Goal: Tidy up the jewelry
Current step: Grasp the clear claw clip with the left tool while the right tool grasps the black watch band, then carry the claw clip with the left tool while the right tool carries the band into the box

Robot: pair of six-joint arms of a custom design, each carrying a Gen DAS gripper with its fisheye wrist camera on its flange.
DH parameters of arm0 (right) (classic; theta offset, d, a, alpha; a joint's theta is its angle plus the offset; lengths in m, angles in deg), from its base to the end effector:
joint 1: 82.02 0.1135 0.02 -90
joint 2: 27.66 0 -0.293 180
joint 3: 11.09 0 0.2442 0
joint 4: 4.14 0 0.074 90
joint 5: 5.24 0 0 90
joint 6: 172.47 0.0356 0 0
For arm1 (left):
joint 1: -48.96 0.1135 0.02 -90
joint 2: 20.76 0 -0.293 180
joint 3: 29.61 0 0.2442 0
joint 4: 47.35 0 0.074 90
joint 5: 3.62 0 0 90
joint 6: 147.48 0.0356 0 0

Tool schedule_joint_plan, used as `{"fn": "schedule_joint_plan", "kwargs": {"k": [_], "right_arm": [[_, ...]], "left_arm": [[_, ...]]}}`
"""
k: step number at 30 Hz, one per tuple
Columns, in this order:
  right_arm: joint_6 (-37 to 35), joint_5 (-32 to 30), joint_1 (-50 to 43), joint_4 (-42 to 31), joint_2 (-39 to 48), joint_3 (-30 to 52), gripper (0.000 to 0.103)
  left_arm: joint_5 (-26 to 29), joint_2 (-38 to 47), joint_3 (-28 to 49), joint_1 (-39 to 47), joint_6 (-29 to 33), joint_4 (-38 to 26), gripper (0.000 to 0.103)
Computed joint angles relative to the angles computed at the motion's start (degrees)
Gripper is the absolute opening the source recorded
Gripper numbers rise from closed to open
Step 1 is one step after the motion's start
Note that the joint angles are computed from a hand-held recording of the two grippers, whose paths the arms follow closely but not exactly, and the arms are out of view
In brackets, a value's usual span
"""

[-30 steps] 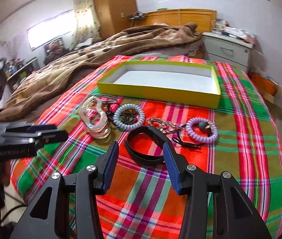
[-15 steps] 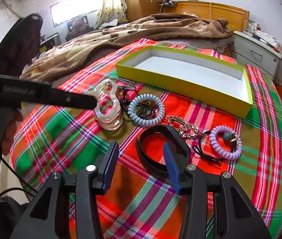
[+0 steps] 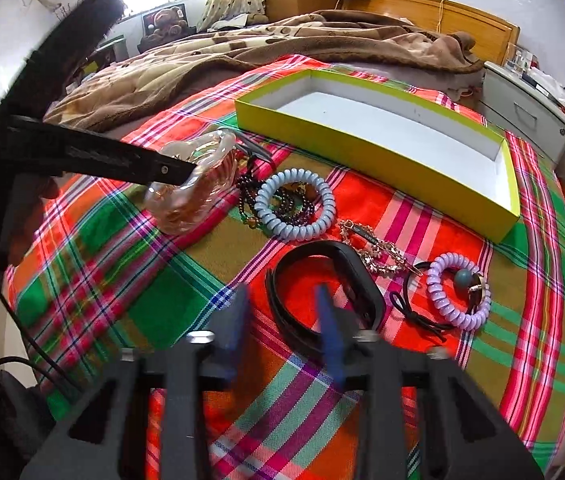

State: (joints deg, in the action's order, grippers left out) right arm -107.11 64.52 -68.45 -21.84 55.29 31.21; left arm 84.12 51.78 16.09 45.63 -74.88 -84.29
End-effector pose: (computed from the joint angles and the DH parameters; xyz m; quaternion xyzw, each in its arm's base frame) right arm 0.2165 0.0649 0.1538 -0.3553 0.8793 0.1424 0.2835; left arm 0.1981 -0.0101 0.1844 -0.1237 0.9659 -0.0219 0.2265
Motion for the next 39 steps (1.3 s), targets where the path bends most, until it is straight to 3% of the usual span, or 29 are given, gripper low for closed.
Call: {"fn": "schedule_joint_plan", "kwargs": {"k": [10,16,18,22,39], "right_arm": [[0.12,1.08,0.59,0.53,1.09,0.25,0.023],[2.25,5.70,3.64,1.48,-0.02,-0.52,0.022],[2.59,6.67,4.45,1.63,-0.62,-0.81,0.015],[3.60,8.45,5.48,2.63,-1.70,-1.63,0.012],[8.04,-1.01,-3.48,0.36,-7.45,-0.47,0.008]], "left_arm": [[0.22,0.45,-0.95,0.15,2.32,1.23,0.049],[4.82,0.74,-0.60,2.59,4.19,1.74,0.030],[5.47,0.75,-0.59,3.08,4.77,1.77,0.023],[7.07,0.47,-0.99,4.25,5.90,2.12,0.021],[12.32,-6.68,-0.10,7.17,9.14,-3.06,0.020]]}}
